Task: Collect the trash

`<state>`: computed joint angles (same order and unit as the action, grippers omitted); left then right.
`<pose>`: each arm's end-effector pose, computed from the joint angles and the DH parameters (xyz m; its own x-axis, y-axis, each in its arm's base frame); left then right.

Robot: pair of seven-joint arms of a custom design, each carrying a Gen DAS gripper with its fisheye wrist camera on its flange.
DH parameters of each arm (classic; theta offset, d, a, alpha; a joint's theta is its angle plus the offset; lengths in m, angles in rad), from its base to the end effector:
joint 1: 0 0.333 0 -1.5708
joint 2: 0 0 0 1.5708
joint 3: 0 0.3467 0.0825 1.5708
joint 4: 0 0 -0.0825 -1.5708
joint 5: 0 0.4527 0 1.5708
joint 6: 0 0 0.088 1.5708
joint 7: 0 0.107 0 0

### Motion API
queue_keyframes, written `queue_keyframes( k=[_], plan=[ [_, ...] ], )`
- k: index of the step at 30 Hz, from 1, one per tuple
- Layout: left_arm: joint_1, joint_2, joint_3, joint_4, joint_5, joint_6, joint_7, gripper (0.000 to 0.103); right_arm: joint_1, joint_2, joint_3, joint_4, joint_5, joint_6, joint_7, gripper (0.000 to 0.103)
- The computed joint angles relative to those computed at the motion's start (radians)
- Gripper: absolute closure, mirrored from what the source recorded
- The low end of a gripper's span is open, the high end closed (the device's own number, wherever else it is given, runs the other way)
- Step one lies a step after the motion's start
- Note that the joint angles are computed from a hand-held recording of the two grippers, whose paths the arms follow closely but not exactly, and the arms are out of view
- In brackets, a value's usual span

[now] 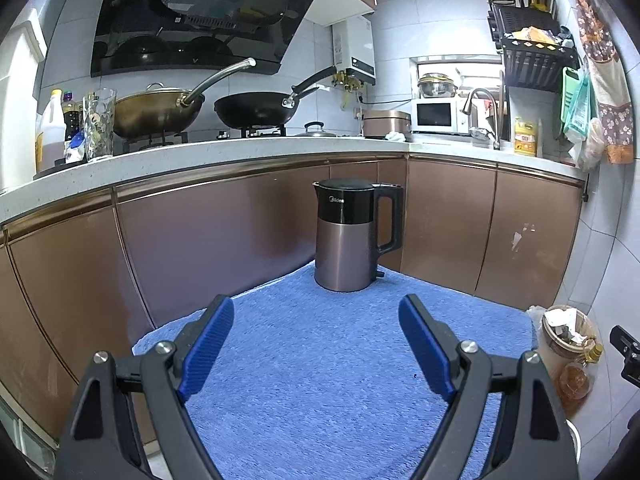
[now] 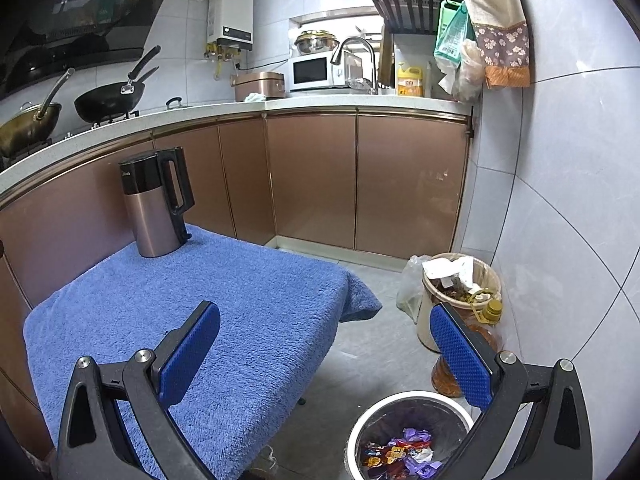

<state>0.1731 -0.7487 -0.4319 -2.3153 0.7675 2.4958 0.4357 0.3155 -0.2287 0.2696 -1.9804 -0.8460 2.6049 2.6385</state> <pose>0.4117 -0.1765 0.6952 0.4223 -0.9058 -0.0342 -0.3121 -0.1098 -0.9437 0.4842 0.3593 0.6717 0.0936 -0.9956 0.0018 -0.4681 -0.0456 -0.8825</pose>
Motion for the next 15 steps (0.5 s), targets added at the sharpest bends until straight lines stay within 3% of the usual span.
queue_keyframes(
  k=[15],
  plan=[
    [-0.015,-0.020,-0.013,0.008,0.007,-0.015,0.008,0.019,-0.027,-0.054,0.017,-0.039,-0.025,0.018,0.031,0.000]
  ],
)
